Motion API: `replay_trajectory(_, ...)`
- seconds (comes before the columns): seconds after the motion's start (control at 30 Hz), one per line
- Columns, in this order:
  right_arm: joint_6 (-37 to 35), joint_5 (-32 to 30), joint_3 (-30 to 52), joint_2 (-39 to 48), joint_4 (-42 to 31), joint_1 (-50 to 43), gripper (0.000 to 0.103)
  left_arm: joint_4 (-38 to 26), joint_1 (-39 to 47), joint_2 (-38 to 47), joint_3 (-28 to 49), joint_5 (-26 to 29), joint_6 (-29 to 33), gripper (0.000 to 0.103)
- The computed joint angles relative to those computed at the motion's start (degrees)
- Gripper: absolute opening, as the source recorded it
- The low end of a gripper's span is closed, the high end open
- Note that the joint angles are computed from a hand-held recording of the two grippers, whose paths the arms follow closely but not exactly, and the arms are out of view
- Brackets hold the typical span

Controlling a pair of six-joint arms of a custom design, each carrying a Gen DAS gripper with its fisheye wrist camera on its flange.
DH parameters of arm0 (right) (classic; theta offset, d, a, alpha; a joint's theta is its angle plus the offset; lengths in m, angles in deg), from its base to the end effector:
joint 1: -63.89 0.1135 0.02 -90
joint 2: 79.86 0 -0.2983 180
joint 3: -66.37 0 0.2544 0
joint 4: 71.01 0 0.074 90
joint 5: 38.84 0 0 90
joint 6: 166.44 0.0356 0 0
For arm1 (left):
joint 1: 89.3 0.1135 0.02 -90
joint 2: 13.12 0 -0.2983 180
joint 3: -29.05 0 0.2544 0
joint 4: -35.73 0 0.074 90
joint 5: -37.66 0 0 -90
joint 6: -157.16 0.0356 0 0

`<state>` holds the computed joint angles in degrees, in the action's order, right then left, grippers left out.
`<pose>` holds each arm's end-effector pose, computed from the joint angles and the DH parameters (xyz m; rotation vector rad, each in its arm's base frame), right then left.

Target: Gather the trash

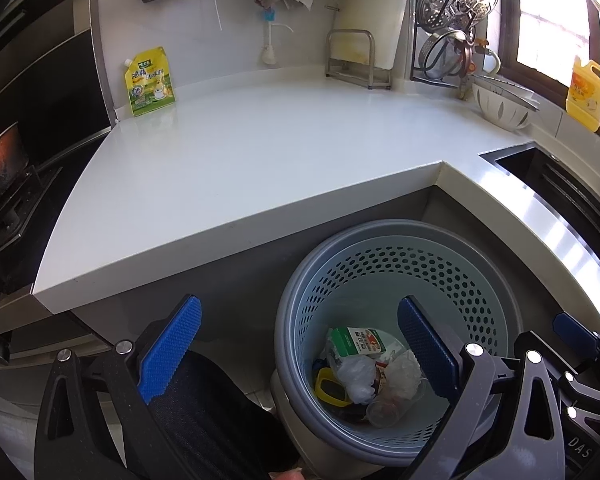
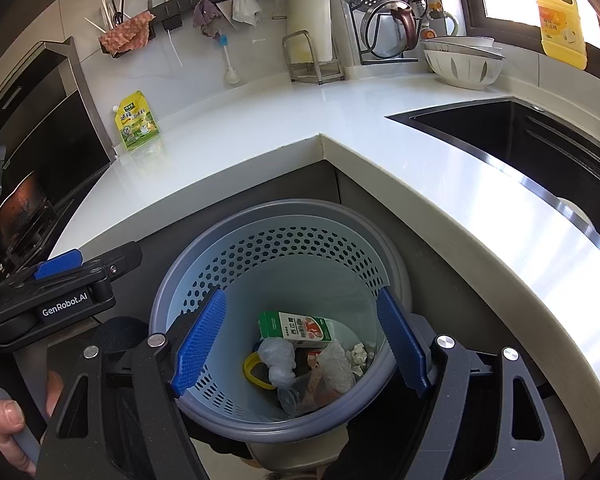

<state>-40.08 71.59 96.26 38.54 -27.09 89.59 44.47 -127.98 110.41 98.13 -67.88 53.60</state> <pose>0.2261 0.0950 0.0462 0.3840 2.2604 0.1401 0.3247 -0.2477 0.0777 0.3807 2.3043 -0.1321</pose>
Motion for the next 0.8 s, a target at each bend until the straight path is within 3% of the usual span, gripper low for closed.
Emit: replay_trajectory(0.8, 0.1, 0.2, 0.1, -0.2, -0.2, 0.3, 0.075, -0.7, -0.2, 0.8, 0.8, -0.1, 0.3, 0.097)
